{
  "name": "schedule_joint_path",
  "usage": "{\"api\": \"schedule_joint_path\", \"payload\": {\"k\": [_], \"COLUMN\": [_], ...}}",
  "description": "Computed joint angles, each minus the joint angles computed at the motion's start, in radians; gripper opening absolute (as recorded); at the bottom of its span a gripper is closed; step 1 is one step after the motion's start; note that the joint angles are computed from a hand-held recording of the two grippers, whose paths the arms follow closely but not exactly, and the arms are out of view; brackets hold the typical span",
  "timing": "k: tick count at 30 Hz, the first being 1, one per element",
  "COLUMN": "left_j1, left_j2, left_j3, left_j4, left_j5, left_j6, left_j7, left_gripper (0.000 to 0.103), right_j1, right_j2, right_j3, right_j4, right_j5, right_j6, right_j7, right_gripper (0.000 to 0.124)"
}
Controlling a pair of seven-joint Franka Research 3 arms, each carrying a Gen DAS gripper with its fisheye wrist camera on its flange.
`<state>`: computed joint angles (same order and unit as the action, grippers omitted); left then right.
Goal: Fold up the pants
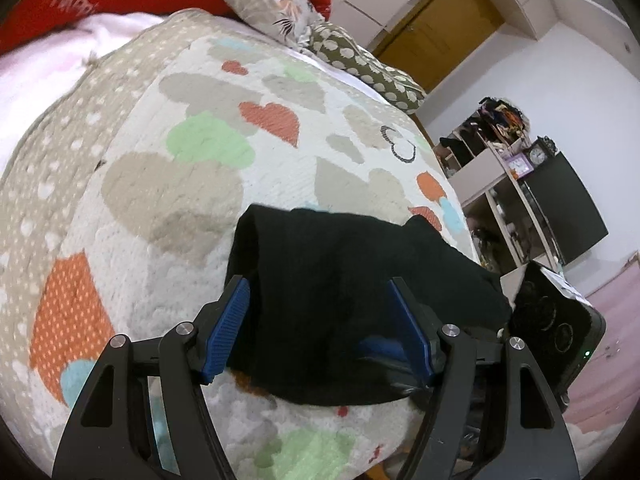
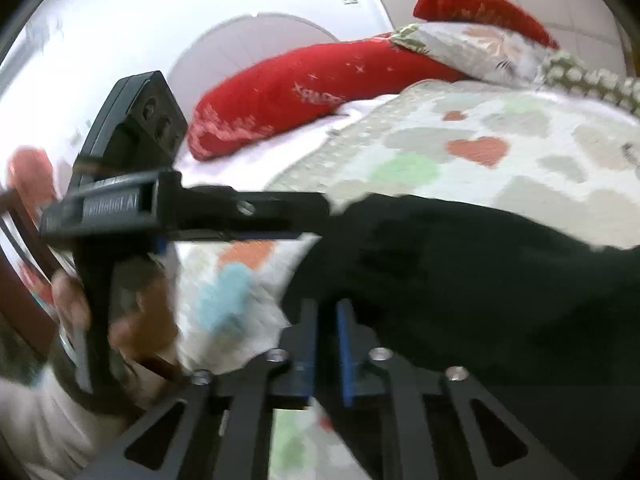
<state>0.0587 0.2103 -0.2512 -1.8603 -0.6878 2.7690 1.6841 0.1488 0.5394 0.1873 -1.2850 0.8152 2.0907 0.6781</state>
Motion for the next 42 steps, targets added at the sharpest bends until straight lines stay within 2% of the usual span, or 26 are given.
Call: {"api": "schedule_joint_path", "payload": {"k": [1, 2, 7, 11, 13, 15, 17, 18, 19, 20, 21, 25, 29, 32, 35, 37, 39, 42], "left_j1": [0.002, 0.004, -0.021, -0.019, -0.022, -0.023, -0.040, -0.018, 0.020, 0.044, 0.041, 0.022, 0.013, 0.005, -0.003, -0.020, -0.031, -0.057], "left_j2": [0.001, 0.000, -0.009, -0.001, 0.011, 0.035, 0.052, 0.057, 0.063, 0.066, 0.066, 0.055, 0.013, 0.006, 0.017, 0.010, -0.009, -0.046], "left_j3": [-0.003, -0.006, 0.016, -0.004, -0.010, -0.010, 0.011, -0.009, -0.044, -0.065, -0.060, -0.033, -0.004, 0.016, 0.027, 0.045, 0.059, 0.083], "left_j4": [-0.003, -0.009, -0.043, -0.038, -0.020, 0.020, 0.047, 0.060, 0.073, 0.087, 0.098, 0.119, 0.078, 0.047, 0.036, 0.016, -0.008, -0.046], "left_j5": [-0.012, -0.026, 0.049, 0.033, 0.041, 0.058, 0.133, 0.096, 0.011, -0.059, -0.063, -0.026, 0.013, 0.045, 0.090, 0.159, 0.215, 0.343], "left_j6": [0.002, 0.005, -0.003, -0.023, -0.027, -0.063, -0.069, -0.064, -0.075, -0.087, -0.082, -0.079, -0.042, -0.041, -0.066, -0.049, -0.015, 0.061], "left_j7": [0.001, 0.003, -0.091, -0.048, -0.025, -0.018, -0.076, -0.037, 0.039, 0.099, 0.115, 0.121, 0.085, 0.036, -0.025, -0.102, -0.185, -0.308], "left_gripper": [0.070, 0.070, 0.071, 0.070, 0.068, 0.046, 0.025, 0.019, 0.008, 0.008, 0.008, 0.008, 0.008, 0.008, 0.008, 0.008, 0.008, 0.008], "right_j1": [-0.001, -0.003, -0.006, 0.046, 0.040, 0.020, 0.015, 0.009, -0.001, -0.010, -0.014, -0.005, 0.009, 0.043, 0.038, 0.015, -0.010, -0.050], "right_j2": [-0.014, -0.032, -0.080, -0.073, -0.059, -0.011, 0.018, 0.042, 0.062, 0.078, 0.085, 0.134, 0.181, 0.151, 0.169, 0.135, 0.069, -0.037], "right_j3": [-0.006, -0.011, -0.005, -0.014, -0.005, 0.002, 0.002, 0.004, 0.010, 0.018, 0.025, 0.036, 0.060, 0.040, 0.032, 0.033, 0.024, -0.021], "right_j4": [-0.019, -0.045, -0.138, -0.172, -0.158, -0.080, -0.029, 0.011, 0.046, 0.075, 0.091, 0.192, 0.267, 0.208, 0.220, 0.184, 0.105, -0.035], "right_j5": [-0.012, -0.017, 0.015, -0.033, -0.015, 0.000, -0.001, 0.001, 0.011, 0.026, 0.038, 0.035, 0.038, -0.001, -0.028, -0.026, -0.012, 0.014], "right_j6": [0.005, 0.014, 0.043, 0.151, 0.161, 0.073, 0.033, -0.003, -0.045, -0.072, -0.081, -0.125, -0.167, -0.100, -0.152, -0.164, -0.125, -0.014], "right_j7": [-0.010, -0.023, -0.122, -0.165, -0.172, -0.120, -0.072, -0.037, -0.004, 0.024, 0.034, 0.089, 0.131, 0.141, 0.205, 0.178, 0.124, 0.089], "right_gripper": [0.035, 0.050, 0.051, 0.051, 0.041, 0.019, 0.016, 0.013, 0.012, 0.011, 0.011, 0.010, 0.010, 0.010, 0.013, 0.014, 0.015, 0.017]}}
